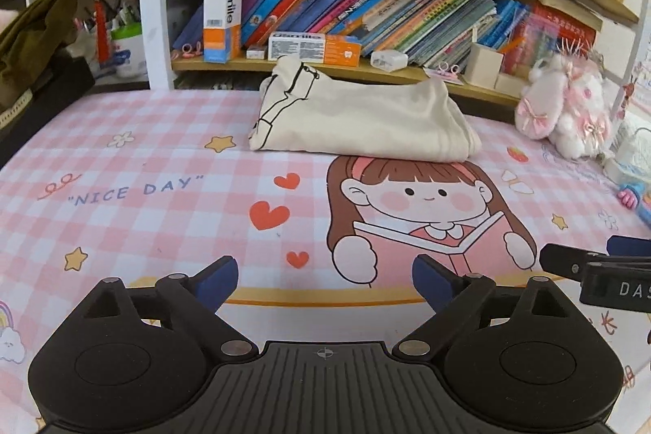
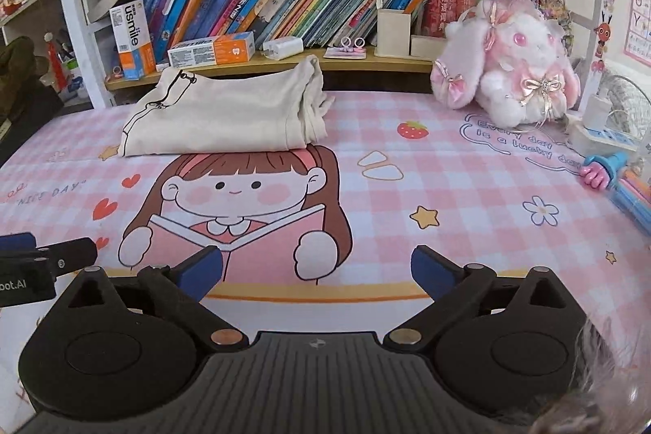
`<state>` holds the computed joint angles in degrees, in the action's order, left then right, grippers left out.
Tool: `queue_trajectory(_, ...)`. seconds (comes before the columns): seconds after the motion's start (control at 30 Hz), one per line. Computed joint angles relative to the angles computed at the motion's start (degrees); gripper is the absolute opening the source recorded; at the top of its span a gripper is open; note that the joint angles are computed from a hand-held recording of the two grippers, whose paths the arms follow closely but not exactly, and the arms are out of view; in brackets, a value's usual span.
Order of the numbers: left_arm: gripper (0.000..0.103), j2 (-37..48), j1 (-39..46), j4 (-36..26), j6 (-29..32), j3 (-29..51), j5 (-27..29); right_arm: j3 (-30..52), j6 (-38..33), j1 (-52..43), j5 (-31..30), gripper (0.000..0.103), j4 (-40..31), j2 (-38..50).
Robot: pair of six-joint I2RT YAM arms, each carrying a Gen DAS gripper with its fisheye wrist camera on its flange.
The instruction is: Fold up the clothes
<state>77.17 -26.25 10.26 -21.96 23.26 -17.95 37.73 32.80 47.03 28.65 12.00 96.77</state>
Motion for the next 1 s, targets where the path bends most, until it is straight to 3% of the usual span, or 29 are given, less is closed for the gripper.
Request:
queue_trajectory(0.2,0.098,-0.8,-1.1,-1.2,-1.2,0.0,-2.4,-0.7,0.1,1.2,0.3,0.1,-0.2,-0.1)
queue_trajectory(1.0,0.099,1.1,-0.1,-2.0,0.7,1.0,-0.5,1.0,1.7,1.6,0.4,0.101,-2.7,1.4)
